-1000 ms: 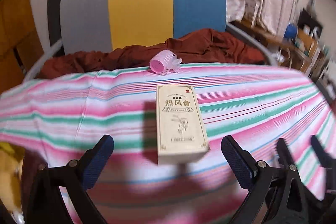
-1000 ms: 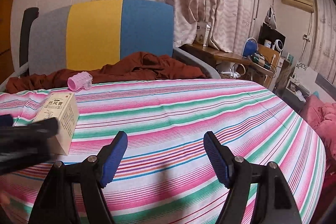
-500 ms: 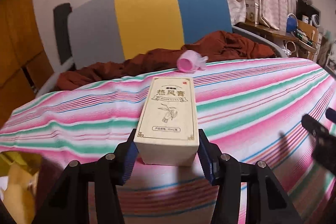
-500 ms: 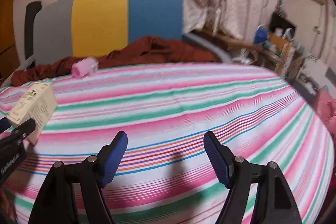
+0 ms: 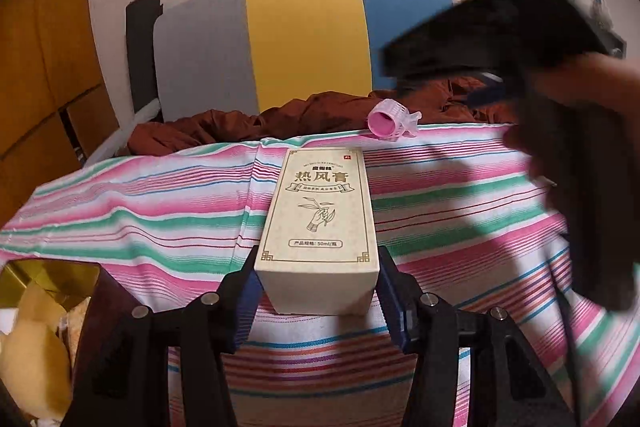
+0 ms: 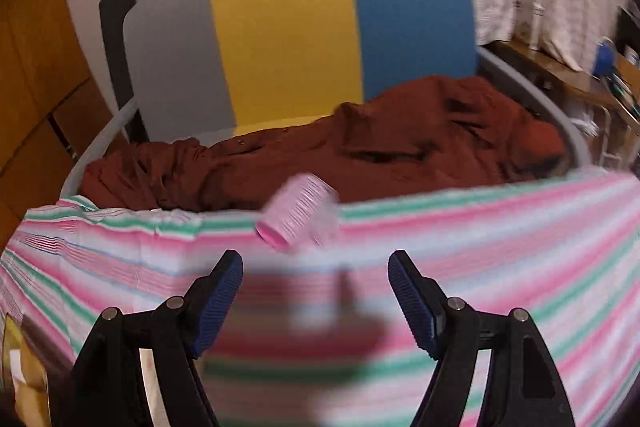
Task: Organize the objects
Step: 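Grasp the pink hair roller with the right tool while the left holds the box, then carry the cream box and pink hair roller over the gold tray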
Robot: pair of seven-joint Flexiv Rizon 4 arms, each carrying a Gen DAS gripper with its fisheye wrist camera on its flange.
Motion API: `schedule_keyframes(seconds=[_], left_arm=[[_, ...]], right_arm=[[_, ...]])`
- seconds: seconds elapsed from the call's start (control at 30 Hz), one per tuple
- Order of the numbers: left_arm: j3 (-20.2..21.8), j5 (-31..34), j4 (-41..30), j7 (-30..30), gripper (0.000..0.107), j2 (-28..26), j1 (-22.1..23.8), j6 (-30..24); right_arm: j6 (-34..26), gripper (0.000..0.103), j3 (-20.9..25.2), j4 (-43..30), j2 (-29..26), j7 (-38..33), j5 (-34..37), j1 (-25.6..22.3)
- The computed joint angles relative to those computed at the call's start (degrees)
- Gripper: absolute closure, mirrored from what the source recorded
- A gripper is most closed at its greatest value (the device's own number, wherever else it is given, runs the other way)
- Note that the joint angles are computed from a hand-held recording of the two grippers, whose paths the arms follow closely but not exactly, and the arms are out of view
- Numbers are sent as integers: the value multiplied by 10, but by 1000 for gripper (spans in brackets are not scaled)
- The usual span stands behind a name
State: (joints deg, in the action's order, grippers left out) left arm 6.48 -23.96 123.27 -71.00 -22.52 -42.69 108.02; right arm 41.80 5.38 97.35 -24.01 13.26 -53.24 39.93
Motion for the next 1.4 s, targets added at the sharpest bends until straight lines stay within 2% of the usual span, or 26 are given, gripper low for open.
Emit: schedule_keyframes(seconds=[0.07, 0.13, 0.3, 0.33, 0.37, 0.43, 0.5, 0.63, 0.8, 0.97, 1.07, 1.17, 1.4], left_arm=[[-13, 7, 2, -5, 53, 4, 15, -3], [-5, 4, -5, -5, 53, 2, 8, -22], [-11, 25, -17, -36, 54, 2, 28, -73], [-10, 28, -19, -45, 54, 2, 30, -79], [-10, 33, -19, -52, 54, 2, 32, -80], [-5, 47, -20, -64, 54, 1, 30, -80], [14, 60, -23, -77, 54, -1, 16, -82], [23, 88, -27, -100, 54, -1, 16, -86], [67, 123, -39, -133, 54, -7, -17, -96], [133, 162, -56, -171, 55, -16, -69, -110], [131, 183, -59, -186, 55, -15, -62, -114], [133, 202, -61, -202, 55, -14, -60, -112], [90, 205, -6, -194, 55, 21, -21, -39]], right_arm=[[11, 26, 1, -35, -28, -41, 30, -13], [-24, 26, -5, -73, -54, -75, 60, -8], [-11, 26, -18, -92, -79, -72, 100, -10], [-1, 29, -21, -87, -80, -62, 106, -11], [23, 33, -28, -72, -77, -42, 97, -10], [58, 33, -47, -38, -64, 9, 59, -1], [67, 35, -51, -22, -57, 37, 36, 3], [110, 35, -54, 31, -29, 131, -39, 7], [78, 35, -23, 82, 8, 199, -89, 16], [68, 35, 10, 154, 56, 345, -159, 16], [46, 35, 39, 183, 78, 404, -169, 17], [15, 35, 66, 194, 88, 431, -161, 29], [-55, 35, 106, 197, 95, 514, -156, 82]])
